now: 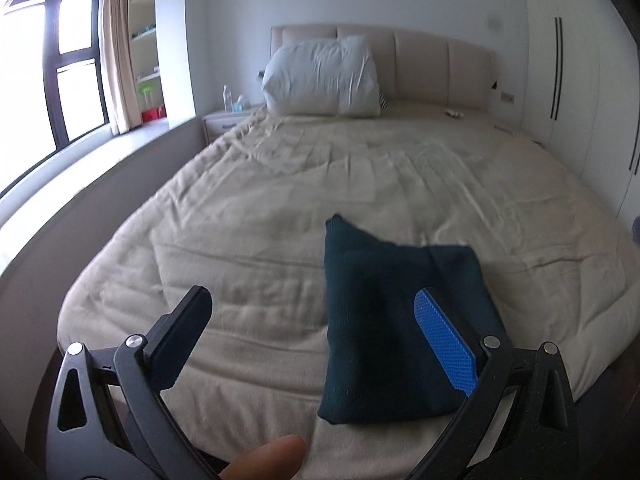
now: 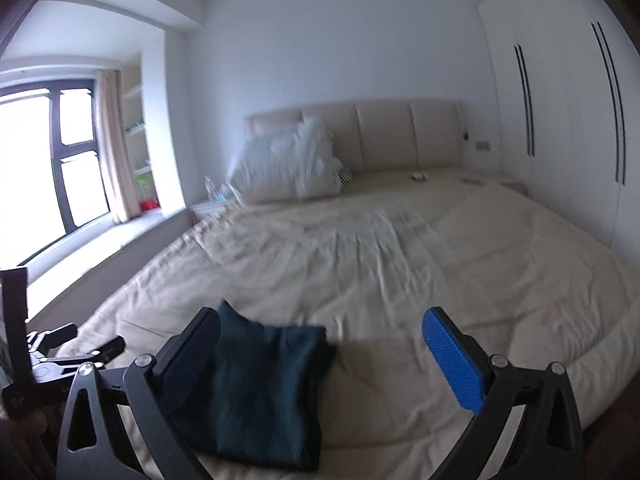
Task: Fold small clothes
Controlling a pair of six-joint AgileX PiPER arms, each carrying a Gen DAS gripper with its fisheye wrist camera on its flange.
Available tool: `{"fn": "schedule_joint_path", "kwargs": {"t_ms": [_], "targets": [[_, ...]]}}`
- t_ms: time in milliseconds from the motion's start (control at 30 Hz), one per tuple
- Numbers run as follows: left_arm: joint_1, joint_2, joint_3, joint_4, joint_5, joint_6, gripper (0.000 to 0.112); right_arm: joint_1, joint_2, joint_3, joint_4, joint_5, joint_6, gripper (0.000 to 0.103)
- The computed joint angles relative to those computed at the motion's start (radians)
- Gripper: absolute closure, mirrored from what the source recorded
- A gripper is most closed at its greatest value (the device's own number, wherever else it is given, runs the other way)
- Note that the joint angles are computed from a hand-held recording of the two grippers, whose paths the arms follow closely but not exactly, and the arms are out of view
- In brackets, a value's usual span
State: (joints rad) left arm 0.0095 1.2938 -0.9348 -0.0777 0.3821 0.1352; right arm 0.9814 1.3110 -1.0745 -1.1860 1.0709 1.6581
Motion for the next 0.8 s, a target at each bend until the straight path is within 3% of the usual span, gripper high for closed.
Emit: {"fn": "schedule_joint_path", "kwargs": {"t_ms": [167,533,800], "targets": [[-0.021,0.105,-0.002,0.103,-0.041,-0.101,0.009,-0.06,0.059,-0.026,0.139,-0.043,-0.07,0.0],[-0.025,0.216,-0.036,0.095,-0.035,-0.078,0.009,-0.129,0.149,-0.028,0.274,-0.123,-0.124,0.0],[-0.03,0.257,-0.049,0.096,-0.025,-0.084,0.009,-0.138,0.173,-0.035,0.322,-0.132,-0.167,0.0]]}}
